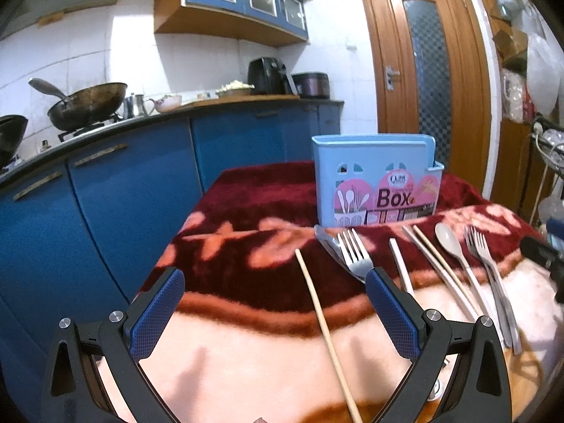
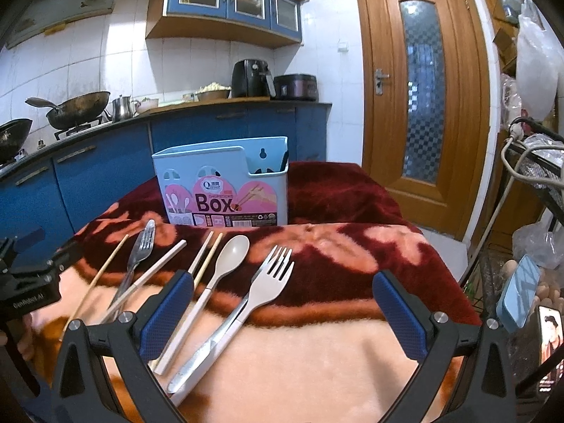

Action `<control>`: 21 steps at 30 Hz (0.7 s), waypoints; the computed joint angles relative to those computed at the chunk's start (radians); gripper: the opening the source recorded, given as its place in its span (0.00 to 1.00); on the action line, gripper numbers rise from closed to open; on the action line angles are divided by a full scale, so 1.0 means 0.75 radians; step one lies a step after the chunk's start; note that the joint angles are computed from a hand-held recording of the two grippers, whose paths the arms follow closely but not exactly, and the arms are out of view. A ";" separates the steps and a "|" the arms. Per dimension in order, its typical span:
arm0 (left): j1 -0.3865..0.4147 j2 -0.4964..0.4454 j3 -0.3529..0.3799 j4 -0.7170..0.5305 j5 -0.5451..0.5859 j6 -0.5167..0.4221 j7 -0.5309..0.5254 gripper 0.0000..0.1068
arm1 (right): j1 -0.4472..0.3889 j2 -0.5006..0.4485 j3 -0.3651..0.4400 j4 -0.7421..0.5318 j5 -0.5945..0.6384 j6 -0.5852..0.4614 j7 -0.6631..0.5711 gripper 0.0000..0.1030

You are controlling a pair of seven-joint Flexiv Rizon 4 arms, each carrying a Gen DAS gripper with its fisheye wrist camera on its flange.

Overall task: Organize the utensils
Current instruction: 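Grasp the white plastic fork with the right tool while the left tool grasps a wooden chopstick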

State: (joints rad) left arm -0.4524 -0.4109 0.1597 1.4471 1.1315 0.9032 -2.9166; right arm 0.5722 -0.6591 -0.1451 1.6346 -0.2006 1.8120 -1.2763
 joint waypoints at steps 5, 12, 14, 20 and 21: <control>0.068 -0.004 -0.040 -0.006 -0.180 -0.006 0.209 0.95 | -0.198 0.020 0.267 -0.102 -0.114 -0.314 -0.008 1.00; 0.191 -0.026 -0.094 0.001 -0.594 0.034 0.589 0.95 | -0.349 -0.026 0.540 -0.360 0.005 -0.885 -0.175 0.86; 0.204 -0.035 -0.098 -0.005 -0.692 0.016 0.673 0.88 | -0.345 -0.037 0.548 -0.425 0.055 -1.008 -0.211 0.80; 0.247 -0.073 -0.130 -0.030 -0.956 -0.070 0.909 0.69 | -0.323 -0.087 0.542 -0.636 0.202 -1.367 -0.312 0.59; 0.261 -0.076 -0.141 -0.026 -1.009 -0.074 0.952 0.64 | -0.318 -0.099 0.538 -0.675 0.222 -1.428 -0.326 0.56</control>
State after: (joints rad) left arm -0.2568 -0.4682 0.0540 1.4278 0.3746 0.8479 -2.2029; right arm 0.3336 -0.7334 0.2583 1.1287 -0.0343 0.7410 -1.5206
